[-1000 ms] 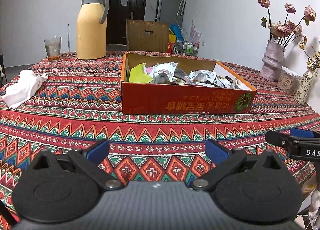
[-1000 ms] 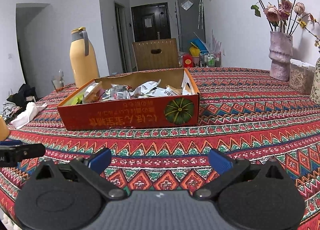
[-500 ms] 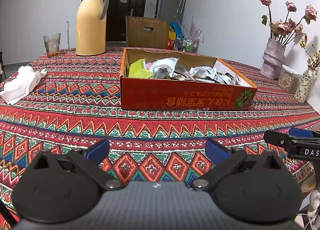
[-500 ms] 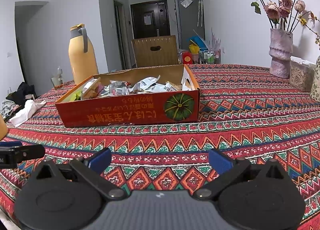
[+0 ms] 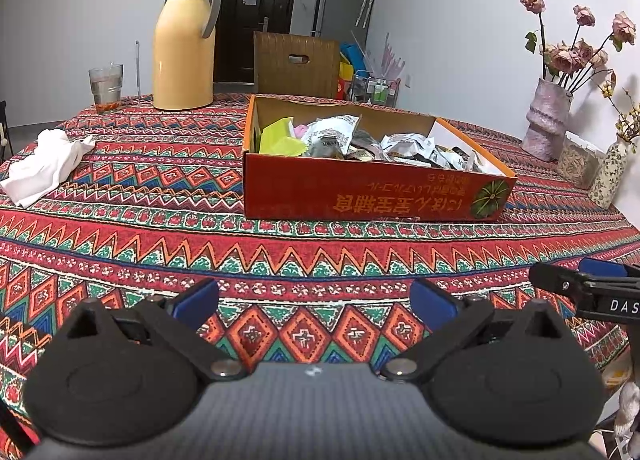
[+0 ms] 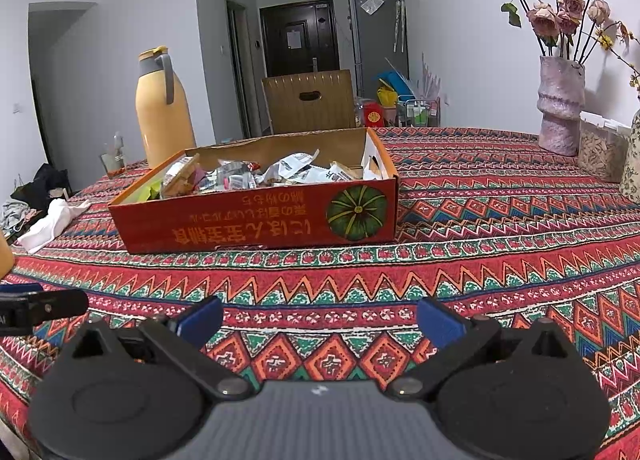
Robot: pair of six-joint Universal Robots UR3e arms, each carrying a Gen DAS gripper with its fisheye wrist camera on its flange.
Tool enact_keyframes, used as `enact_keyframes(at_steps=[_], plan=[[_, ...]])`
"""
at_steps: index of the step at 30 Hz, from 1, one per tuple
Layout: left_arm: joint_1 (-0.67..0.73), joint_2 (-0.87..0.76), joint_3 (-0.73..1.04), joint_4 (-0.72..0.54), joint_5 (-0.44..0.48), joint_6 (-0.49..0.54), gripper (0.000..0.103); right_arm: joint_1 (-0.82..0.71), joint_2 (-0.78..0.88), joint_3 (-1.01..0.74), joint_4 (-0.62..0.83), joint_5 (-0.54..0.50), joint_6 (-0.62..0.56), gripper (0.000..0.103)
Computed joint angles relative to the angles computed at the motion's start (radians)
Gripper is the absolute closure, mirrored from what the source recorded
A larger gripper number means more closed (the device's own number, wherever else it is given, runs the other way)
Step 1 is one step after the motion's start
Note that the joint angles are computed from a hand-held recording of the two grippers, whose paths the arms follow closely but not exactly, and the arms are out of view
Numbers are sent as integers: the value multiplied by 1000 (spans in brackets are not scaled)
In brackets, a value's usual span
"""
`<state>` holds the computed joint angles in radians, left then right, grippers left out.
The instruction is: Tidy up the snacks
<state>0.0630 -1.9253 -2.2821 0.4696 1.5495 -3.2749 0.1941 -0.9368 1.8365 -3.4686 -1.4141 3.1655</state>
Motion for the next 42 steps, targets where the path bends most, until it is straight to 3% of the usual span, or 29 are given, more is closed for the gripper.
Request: enact_keyframes(at_steps=[42], plan=[[-5,7,-19,27,2,2,0,0,-1,2,-1,0,0,0]])
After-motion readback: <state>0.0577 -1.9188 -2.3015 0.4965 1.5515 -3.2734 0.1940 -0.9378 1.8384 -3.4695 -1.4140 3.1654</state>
